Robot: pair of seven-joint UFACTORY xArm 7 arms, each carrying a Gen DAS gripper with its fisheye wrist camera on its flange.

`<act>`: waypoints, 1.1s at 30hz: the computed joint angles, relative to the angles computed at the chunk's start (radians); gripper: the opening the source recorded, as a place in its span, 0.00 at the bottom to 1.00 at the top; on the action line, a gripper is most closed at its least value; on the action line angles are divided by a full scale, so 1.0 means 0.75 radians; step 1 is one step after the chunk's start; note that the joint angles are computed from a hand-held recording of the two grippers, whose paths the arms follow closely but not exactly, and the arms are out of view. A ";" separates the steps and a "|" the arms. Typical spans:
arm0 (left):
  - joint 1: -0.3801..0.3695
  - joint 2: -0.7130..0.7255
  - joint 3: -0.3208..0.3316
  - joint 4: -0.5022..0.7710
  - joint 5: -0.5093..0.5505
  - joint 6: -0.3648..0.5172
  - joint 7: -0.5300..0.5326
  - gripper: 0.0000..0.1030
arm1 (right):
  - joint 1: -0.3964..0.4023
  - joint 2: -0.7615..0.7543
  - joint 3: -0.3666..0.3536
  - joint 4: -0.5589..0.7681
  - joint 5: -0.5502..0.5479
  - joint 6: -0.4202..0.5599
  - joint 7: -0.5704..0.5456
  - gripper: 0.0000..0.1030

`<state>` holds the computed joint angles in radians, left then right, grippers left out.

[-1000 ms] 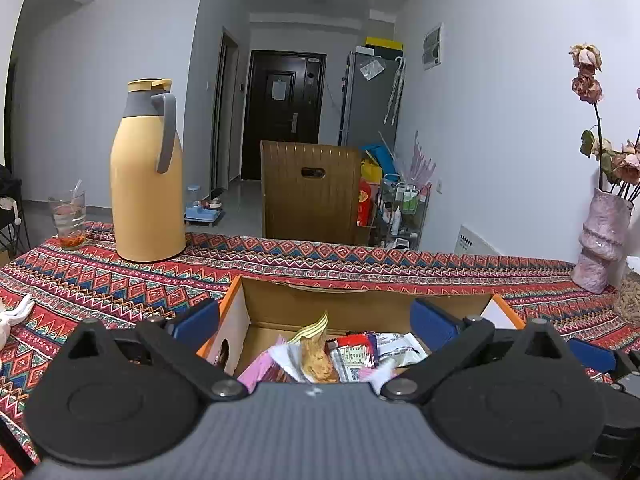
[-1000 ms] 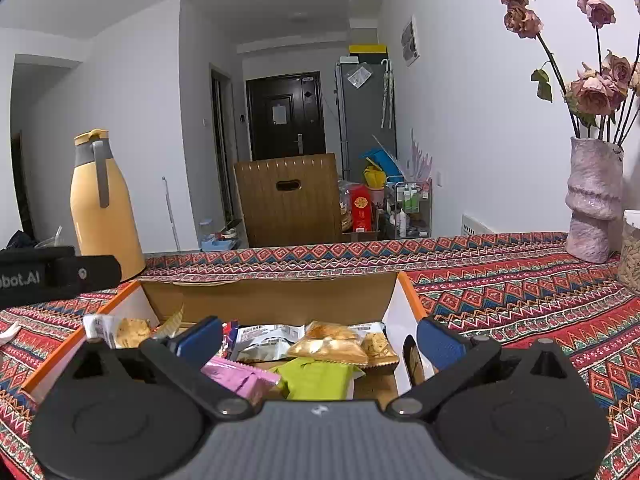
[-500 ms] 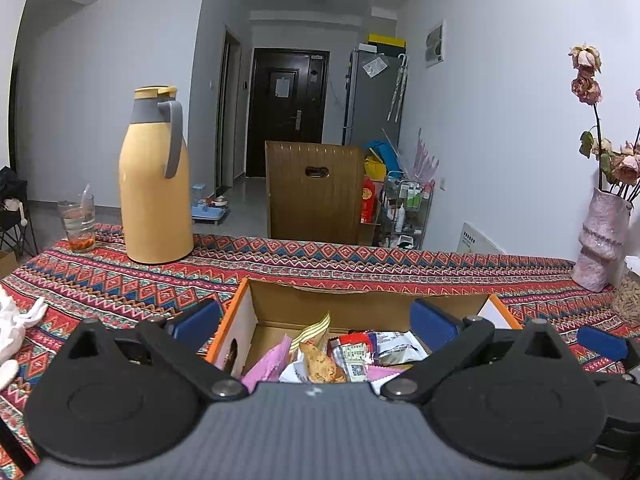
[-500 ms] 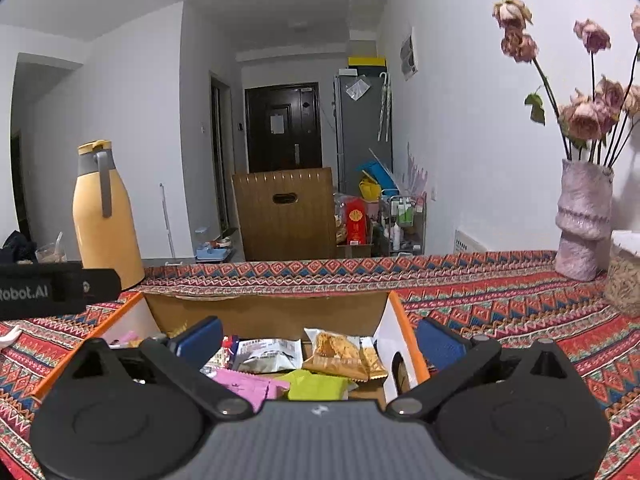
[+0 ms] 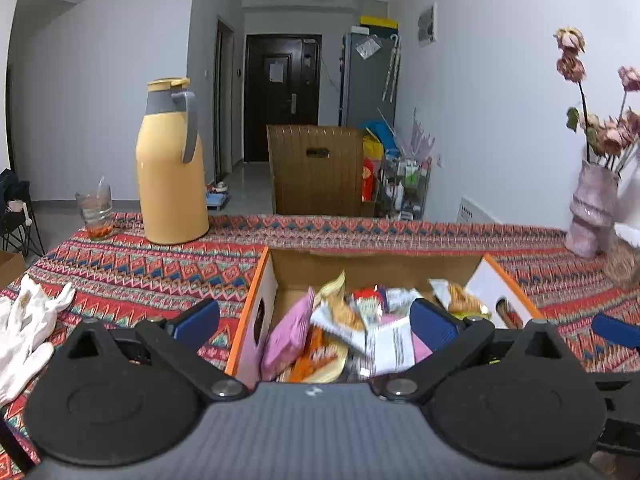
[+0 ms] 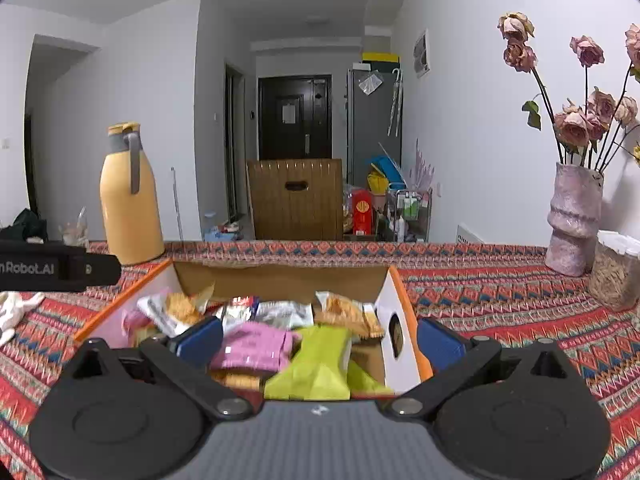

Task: Organize snacks
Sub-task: 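Withdraw both tools from the box toward the white packets on the cloth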

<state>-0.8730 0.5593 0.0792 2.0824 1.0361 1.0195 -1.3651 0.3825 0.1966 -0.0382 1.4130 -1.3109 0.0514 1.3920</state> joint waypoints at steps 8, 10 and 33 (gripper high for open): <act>0.042 -0.138 -0.077 -0.256 -0.031 -0.021 -0.034 1.00 | -0.040 -0.081 0.078 -0.186 0.243 0.021 -0.239 1.00; 0.063 -0.162 -0.102 -0.309 -0.049 -0.026 -0.035 1.00 | -0.049 -0.083 0.103 -0.217 0.374 0.027 -0.366 1.00; 0.220 -0.322 -0.207 -0.671 -0.063 -0.192 -0.252 1.00 | 0.070 0.140 0.124 -0.071 1.208 0.266 -1.149 1.00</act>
<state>-0.7078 0.3182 -0.0762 1.5789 0.9886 0.8753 -1.5537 0.4349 0.3016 0.0550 1.3599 -0.4051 0.2509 0.5306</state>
